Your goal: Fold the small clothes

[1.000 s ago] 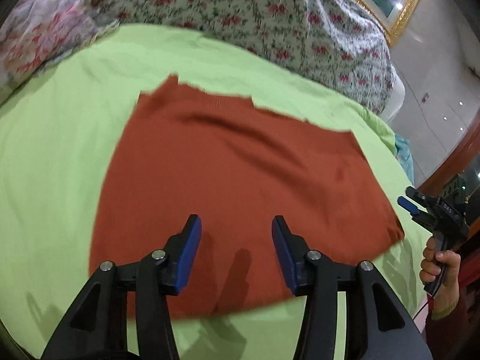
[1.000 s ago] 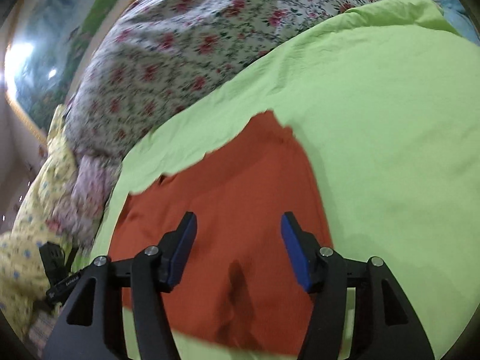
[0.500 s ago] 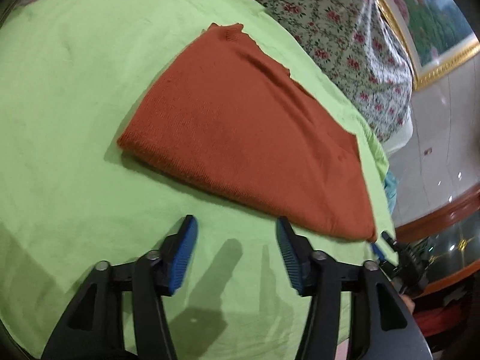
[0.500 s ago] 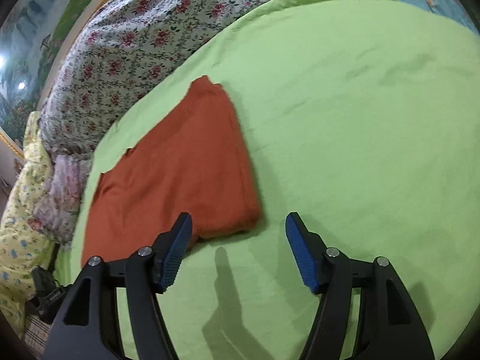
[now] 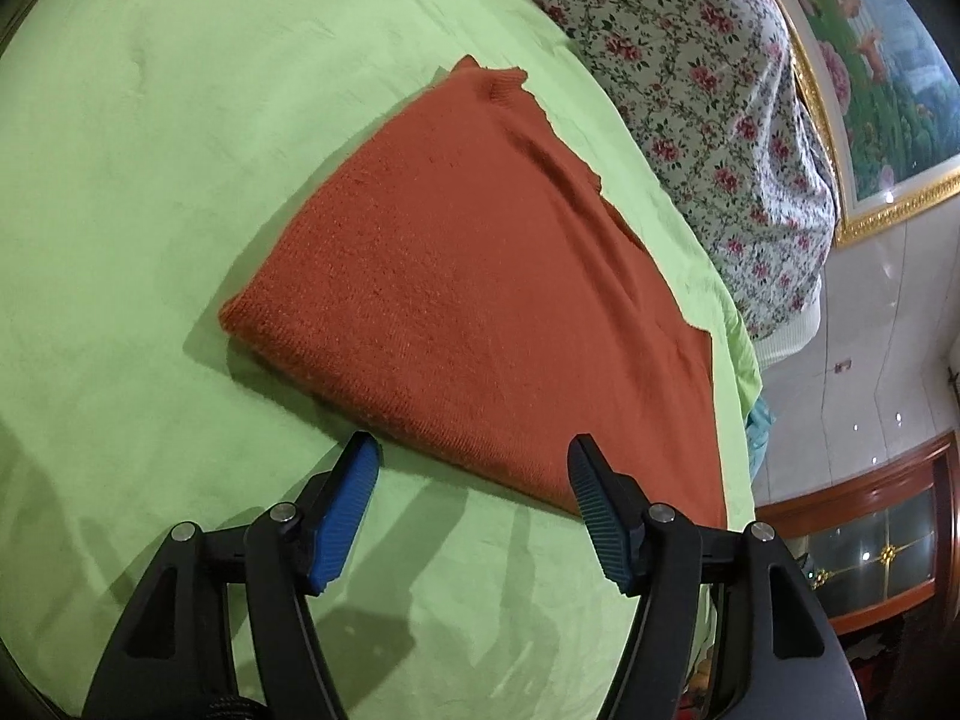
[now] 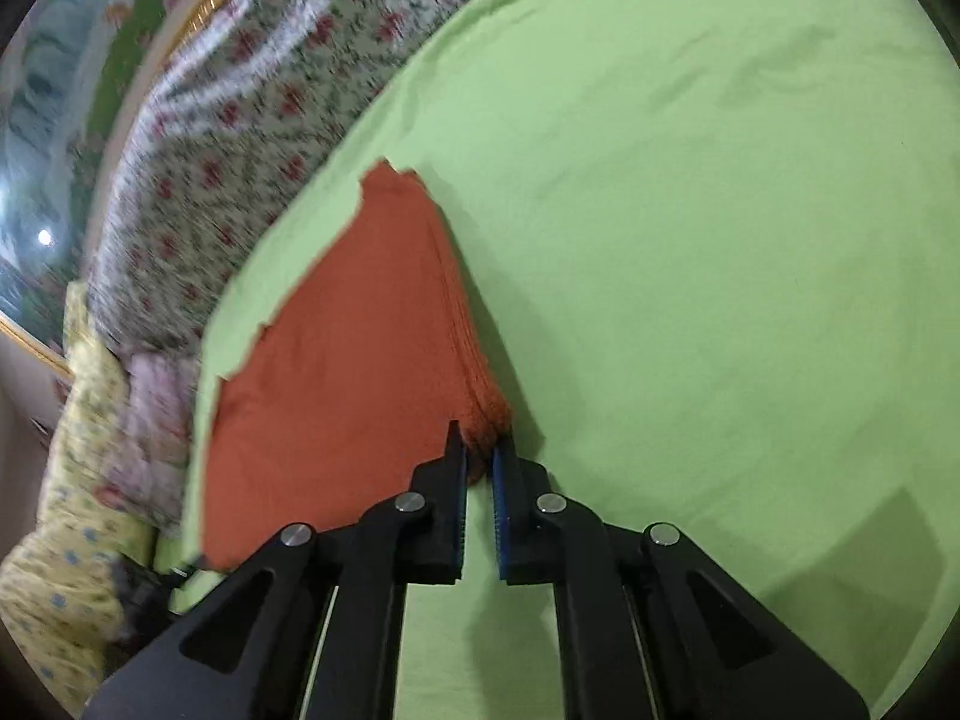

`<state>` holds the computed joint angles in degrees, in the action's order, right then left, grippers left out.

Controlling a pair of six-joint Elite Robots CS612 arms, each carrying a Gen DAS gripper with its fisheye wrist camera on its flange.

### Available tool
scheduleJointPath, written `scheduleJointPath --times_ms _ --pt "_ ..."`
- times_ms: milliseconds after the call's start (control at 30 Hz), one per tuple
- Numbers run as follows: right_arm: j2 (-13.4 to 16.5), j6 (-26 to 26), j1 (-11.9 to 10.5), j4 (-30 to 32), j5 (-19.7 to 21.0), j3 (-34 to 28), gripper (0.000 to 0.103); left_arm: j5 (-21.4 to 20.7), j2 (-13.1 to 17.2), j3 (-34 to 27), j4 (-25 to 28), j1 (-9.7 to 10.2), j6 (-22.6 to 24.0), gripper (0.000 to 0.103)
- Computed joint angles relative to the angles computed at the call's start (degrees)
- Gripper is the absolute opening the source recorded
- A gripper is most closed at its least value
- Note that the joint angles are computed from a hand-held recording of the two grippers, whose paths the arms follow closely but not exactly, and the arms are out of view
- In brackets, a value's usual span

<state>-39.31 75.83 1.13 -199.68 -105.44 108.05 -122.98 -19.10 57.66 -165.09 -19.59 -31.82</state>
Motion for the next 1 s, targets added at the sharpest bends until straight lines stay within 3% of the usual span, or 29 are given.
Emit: scheduleJointPath --times_ms 67,133,233,367,600,667,767,800,833,1000 --pt "0.1 0.8 0.0 -0.4 0.0 0.0 0.009 0.3 0.2 -0.3 -0.5 -0.02 -1.4 0.066" --pt "-1.1 0.1 0.1 3.6 -1.0 -0.1 0.016 0.9 0.4 -0.3 -1.9 -0.09 -3.4 0.068" --pt "-3.0 -0.2 1.4 9.6 -6.2 -0.4 0.026 2.7 0.7 0.1 -5.1 -0.48 -7.1 0.072" --pt "-3.9 -0.8 2.9 9.8 -12.2 -0.4 0.034 6.4 0.9 0.1 -7.9 -1.41 -9.2 0.083" --pt "-1.5 -7.2 2.4 4.9 -6.0 -3.6 0.036 13.5 1.7 -1.6 -9.2 -2.72 -7.9 0.083" --pt "-0.8 -9.3 2.3 4.8 -4.3 -4.9 0.036 14.1 2.1 -2.5 -8.9 -2.66 -7.2 0.074" --pt "0.1 -11.7 1.9 4.2 -2.3 -6.4 0.036 15.5 2.8 -4.0 -7.6 -2.4 -7.4 0.042" --pt "0.5 -12.3 1.8 3.9 -1.8 -6.8 0.036 15.2 3.2 -5.0 -6.5 -2.29 -6.7 0.027" --pt "0.7 -12.8 1.6 3.8 -1.3 -7.1 0.036 14.9 3.5 -5.9 -5.4 -2.25 -5.9 0.02" --pt "1.5 -14.4 0.2 2.9 1.4 -7.9 0.036 18.0 2.0 -4.8 -8.1 -3.69 1.4 0.012"
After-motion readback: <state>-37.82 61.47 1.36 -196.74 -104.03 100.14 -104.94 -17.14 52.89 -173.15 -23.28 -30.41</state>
